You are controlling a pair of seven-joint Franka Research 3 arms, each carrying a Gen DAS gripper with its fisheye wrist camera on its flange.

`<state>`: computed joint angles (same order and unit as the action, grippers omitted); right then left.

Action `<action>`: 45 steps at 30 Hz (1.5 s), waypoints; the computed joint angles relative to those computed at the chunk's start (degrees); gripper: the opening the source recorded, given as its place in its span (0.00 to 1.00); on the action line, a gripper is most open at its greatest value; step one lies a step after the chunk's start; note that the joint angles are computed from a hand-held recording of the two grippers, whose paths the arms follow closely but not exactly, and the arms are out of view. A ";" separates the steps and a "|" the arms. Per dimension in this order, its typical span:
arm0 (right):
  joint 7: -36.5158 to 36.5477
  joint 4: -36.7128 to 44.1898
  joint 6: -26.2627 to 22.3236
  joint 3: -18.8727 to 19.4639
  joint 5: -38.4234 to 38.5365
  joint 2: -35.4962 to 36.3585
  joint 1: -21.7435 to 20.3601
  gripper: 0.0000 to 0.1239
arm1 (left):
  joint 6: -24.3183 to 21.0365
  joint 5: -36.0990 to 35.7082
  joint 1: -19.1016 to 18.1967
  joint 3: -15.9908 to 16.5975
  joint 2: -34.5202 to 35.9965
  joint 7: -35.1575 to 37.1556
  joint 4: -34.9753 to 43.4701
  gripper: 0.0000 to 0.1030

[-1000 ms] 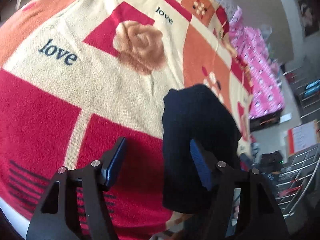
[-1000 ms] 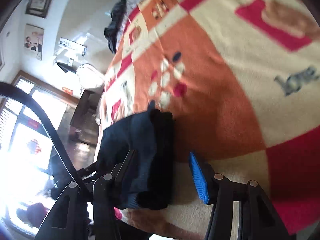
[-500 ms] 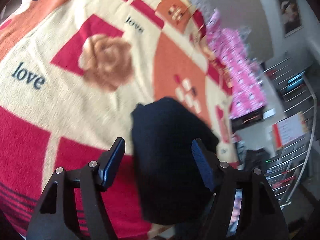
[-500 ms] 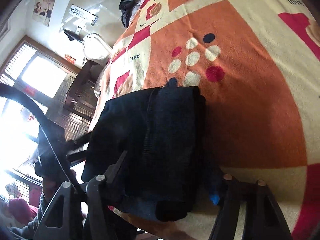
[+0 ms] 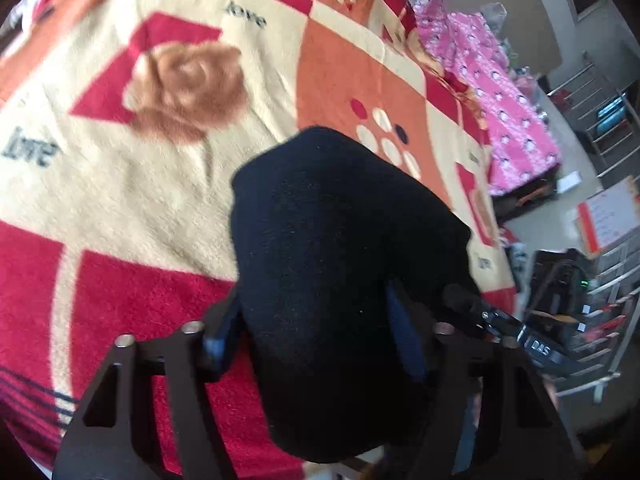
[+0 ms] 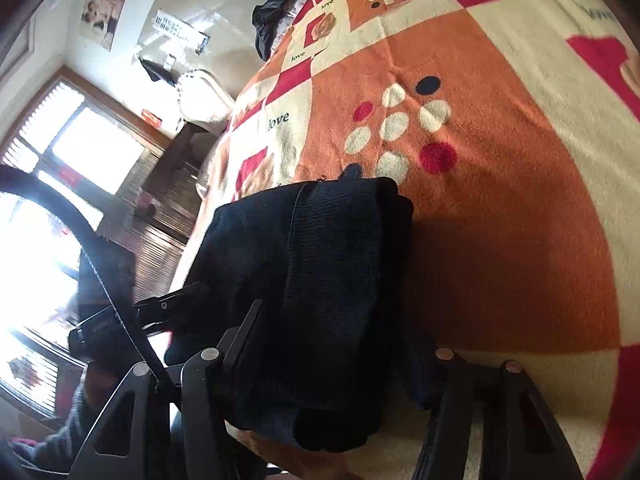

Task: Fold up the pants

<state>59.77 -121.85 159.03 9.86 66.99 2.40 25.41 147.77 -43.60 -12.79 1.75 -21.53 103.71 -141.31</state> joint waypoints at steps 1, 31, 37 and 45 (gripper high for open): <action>1.78 -0.62 1.30 0.13 -2.99 -0.55 0.44 0.34 | 1.38 0.43 0.12 -0.69 -0.57 -0.40 -0.64 0.46; 21.39 17.37 2.82 -2.30 -32.11 10.27 -6.76 0.43 | 7.42 10.02 8.47 -8.60 20.34 -0.68 27.25 0.54; 30.48 32.62 -3.74 -5.19 -50.28 20.74 -2.46 0.42 | 5.77 21.25 6.97 -10.50 28.40 -12.64 32.66 0.54; 33.69 34.27 -7.98 -6.60 -57.27 23.81 -1.39 0.43 | 9.89 33.72 8.61 -12.75 29.96 -18.59 30.09 0.56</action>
<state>93.46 -87.58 151.05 3.26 9.73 26.22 24.02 157.66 -9.89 -4.19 -11.01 8.43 85.12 -111.22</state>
